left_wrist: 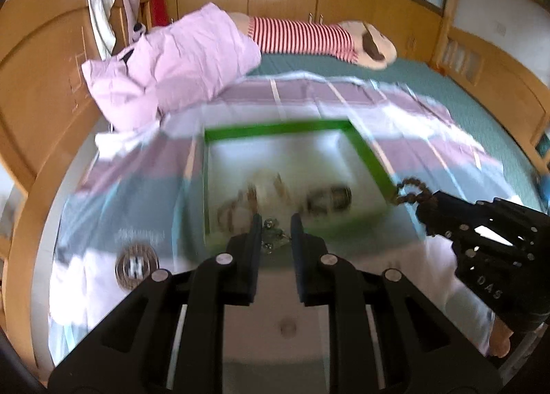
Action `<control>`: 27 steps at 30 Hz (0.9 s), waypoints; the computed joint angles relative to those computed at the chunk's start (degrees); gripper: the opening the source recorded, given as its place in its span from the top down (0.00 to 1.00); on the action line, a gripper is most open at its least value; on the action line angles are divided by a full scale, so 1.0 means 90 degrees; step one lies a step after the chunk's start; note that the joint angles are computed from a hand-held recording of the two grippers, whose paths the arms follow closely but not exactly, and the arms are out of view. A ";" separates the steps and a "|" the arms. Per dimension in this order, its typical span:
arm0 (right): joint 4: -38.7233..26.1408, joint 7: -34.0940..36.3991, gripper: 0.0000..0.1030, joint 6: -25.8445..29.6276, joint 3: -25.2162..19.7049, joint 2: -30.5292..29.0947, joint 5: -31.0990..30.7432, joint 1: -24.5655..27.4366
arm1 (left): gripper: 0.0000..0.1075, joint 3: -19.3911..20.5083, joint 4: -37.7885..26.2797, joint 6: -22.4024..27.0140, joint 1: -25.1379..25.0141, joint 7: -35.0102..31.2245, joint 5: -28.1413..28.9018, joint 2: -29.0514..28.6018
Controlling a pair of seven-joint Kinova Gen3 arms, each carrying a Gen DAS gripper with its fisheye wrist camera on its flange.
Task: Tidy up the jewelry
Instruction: 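Carry the jade charm and brown bracelet over the green box and open both tools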
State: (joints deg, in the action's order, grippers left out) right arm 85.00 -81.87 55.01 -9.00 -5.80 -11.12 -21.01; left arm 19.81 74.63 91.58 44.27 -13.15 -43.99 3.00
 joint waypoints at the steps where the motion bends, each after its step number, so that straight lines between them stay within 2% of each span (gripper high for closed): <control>1: -0.0239 -0.0107 0.78 0.0054 -0.0033 0.0223 0.0075 -0.0008 | 0.84 -0.0142 -0.0040 -0.0180 -0.0181 -0.0243 0.0045 0.0023; 4: -0.0878 -0.0555 0.78 0.0224 -0.0113 0.1030 0.0465 -0.0139 | 0.84 -0.0461 0.0121 -0.0782 -0.0646 -0.0669 0.0276 0.0103; 8: -0.1034 -0.1082 0.78 0.0221 -0.0075 0.1753 0.1166 -0.0508 | 0.84 -0.0835 0.0580 -0.1635 -0.1359 -0.0946 0.1092 0.0245; 13: -0.0994 -0.1178 0.77 0.0116 0.0110 0.2109 0.1225 -0.0738 | 0.84 -0.1016 0.0687 -0.1919 -0.1654 -0.1315 0.1432 0.0455; 14: -0.0956 -0.1170 0.73 0.0039 0.0330 0.2081 0.1269 -0.0952 | 0.83 -0.1032 0.0627 -0.1863 -0.1656 -0.1388 0.1421 0.0511; 15: -0.0932 -0.1184 0.59 0.0023 0.0625 0.2016 0.1357 -0.1243 | 0.79 -0.1043 0.0602 -0.1815 -0.1636 -0.1419 0.1406 0.0516; 16: -0.0886 -0.1122 0.46 -0.0024 0.0840 0.1934 0.1342 -0.1422 | 0.62 -0.1047 0.0588 -0.1738 -0.1605 -0.1422 0.1392 0.0495; 17: -0.0731 -0.0966 0.44 -0.0172 0.1046 0.1757 0.1223 -0.1547 | 0.53 -0.1031 0.0606 -0.1659 -0.1530 -0.1328 0.1305 0.0432; 18: -0.0619 -0.0708 0.44 -0.0243 0.1173 0.1589 0.1008 -0.1555 | 0.53 -0.1004 0.0623 -0.1603 -0.1472 -0.1235 0.1234 0.0375; 22: -0.0040 0.0328 0.44 -0.0106 0.0927 0.0732 0.0028 -0.0683 | 0.54 -0.0601 0.0884 -0.1385 -0.1170 -0.0830 0.1216 -0.0181; 24: 0.0460 0.0841 0.44 -0.0051 0.1044 0.0281 -0.0410 -0.0386 | 0.54 -0.0257 0.1037 -0.1176 -0.0974 -0.0410 0.1120 -0.0354; 25: 0.0650 0.1002 0.44 -0.0041 0.0955 0.0158 -0.0506 -0.0185 | 0.54 -0.0070 0.1170 -0.1115 -0.0853 -0.0151 0.1134 -0.0441; 27: 0.1046 0.1214 0.44 -0.0023 0.0453 0.0008 -0.0387 0.0405 | 0.54 0.0197 0.1517 -0.1254 -0.0704 0.0301 0.1259 -0.0568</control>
